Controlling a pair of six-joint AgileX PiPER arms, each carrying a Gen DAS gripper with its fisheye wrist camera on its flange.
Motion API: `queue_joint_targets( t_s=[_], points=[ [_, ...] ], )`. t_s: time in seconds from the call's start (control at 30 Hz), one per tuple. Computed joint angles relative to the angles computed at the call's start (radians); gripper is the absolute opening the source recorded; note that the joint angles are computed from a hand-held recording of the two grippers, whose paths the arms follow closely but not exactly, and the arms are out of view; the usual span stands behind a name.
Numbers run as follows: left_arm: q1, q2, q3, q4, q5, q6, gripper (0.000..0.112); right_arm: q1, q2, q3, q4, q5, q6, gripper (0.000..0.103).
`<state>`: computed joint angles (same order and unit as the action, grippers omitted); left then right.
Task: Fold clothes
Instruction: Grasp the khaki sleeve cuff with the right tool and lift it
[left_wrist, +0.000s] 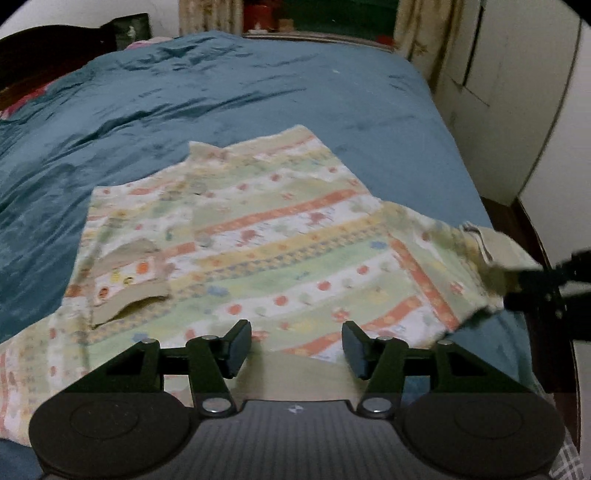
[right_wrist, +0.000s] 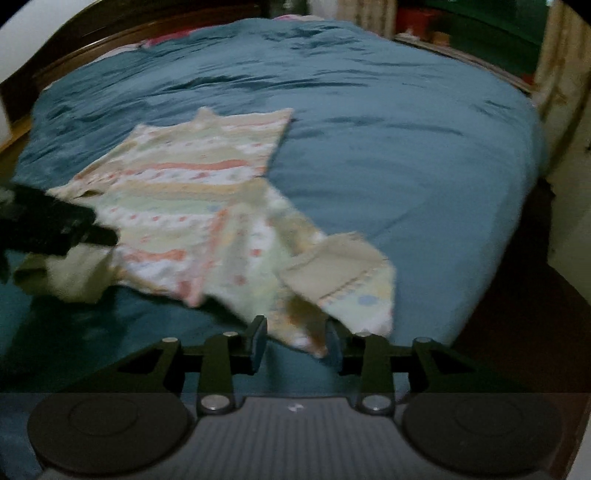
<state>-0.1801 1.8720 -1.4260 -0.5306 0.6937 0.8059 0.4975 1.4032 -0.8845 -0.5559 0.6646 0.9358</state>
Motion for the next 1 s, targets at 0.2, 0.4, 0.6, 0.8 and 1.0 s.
queue_joint_targets(
  t_s=[0.2, 0.4, 0.6, 0.8, 1.0],
  points=[
    [-0.021, 0.005, 0.009, 0.015, 0.006, 0.009, 0.063, -0.027, -0.015, 0.044, -0.145, 0.064, 0.209, 0.035],
    [-0.039, 0.001, 0.018, 0.044, -0.003, 0.007, 0.066, -0.108, -0.027, 0.097, -0.189, 0.047, 0.272, 0.039],
    [-0.059, 0.005, 0.004, 0.072, 0.003, -0.019, 0.067, -0.049, -0.005, 0.118, -0.313, 0.051, 0.281, 0.052],
    [-0.086, 0.010, -0.020, 0.078, 0.007, -0.024, 0.067, 0.034, 0.010, 0.119, -0.482, 0.056, 0.323, 0.045],
    [-0.117, 0.030, -0.033, 0.054, 0.003, 0.017, 0.065, -0.034, -0.007, 0.065, -0.449, -0.008, 0.239, 0.007]
  ],
)
